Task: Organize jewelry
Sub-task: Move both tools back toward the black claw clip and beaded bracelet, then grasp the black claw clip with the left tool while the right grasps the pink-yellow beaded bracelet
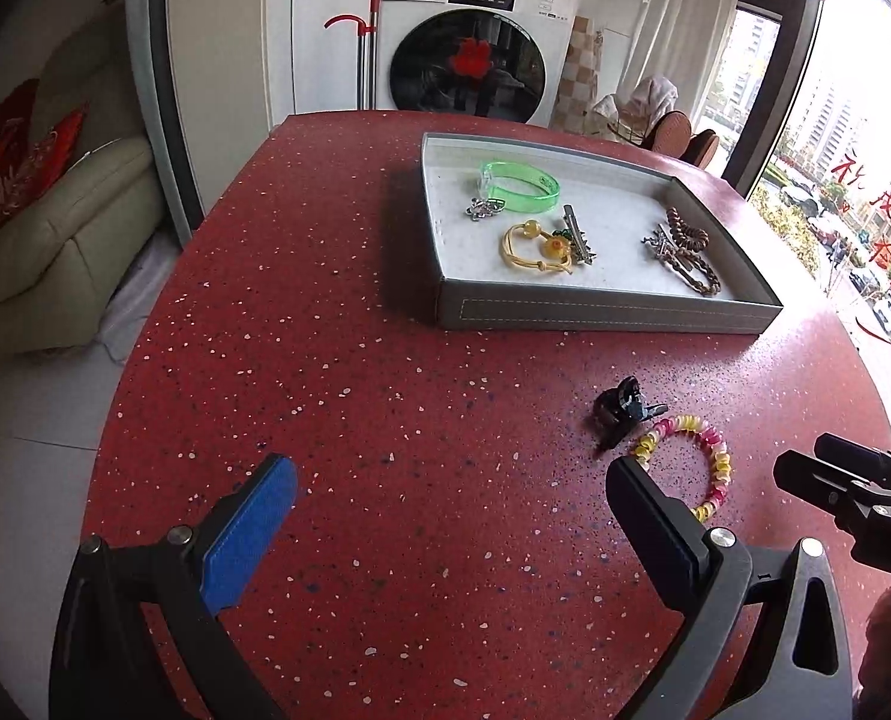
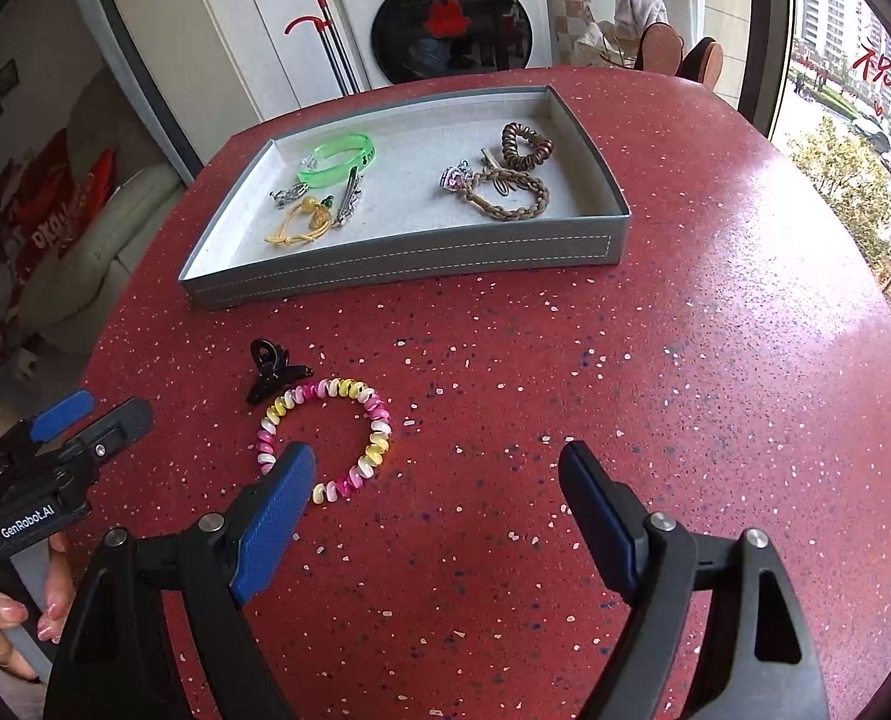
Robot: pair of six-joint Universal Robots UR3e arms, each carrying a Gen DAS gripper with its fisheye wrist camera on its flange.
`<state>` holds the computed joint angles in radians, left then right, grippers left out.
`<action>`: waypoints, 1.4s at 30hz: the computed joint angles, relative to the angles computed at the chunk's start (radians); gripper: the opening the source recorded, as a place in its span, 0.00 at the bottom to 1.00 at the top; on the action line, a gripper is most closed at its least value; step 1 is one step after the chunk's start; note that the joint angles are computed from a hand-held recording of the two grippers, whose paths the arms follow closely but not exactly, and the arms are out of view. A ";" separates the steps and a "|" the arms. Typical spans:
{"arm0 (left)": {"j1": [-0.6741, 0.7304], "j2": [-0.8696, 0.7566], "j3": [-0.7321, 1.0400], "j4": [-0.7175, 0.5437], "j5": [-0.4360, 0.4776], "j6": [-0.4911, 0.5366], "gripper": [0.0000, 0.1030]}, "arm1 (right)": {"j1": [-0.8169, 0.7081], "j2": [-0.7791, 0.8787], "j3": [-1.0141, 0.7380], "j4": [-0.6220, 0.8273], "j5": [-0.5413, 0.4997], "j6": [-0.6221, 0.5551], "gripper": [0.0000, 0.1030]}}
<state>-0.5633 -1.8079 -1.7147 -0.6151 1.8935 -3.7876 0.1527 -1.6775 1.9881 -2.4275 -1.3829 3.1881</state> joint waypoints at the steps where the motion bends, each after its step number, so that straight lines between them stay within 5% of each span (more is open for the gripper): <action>1: 0.001 0.002 -0.003 0.003 0.001 -0.001 1.00 | 0.006 0.007 -0.004 -0.004 -0.006 0.002 0.83; 14: 0.010 -0.028 0.035 -0.014 -0.015 0.008 1.00 | 0.061 0.094 -0.057 -0.029 -0.050 -0.006 0.83; 19: 0.013 -0.077 0.089 -0.024 -0.042 0.043 1.00 | 0.074 0.110 -0.058 -0.045 -0.053 -0.021 0.75; 42: 0.020 -0.171 0.192 -0.028 -0.097 0.205 1.00 | 0.173 0.201 -0.065 -0.158 -0.161 -0.100 0.10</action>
<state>-0.5437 -1.9791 -1.5223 -0.6428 1.7965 -3.5822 0.3254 -1.4760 1.9235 -2.5854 -1.5435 3.0886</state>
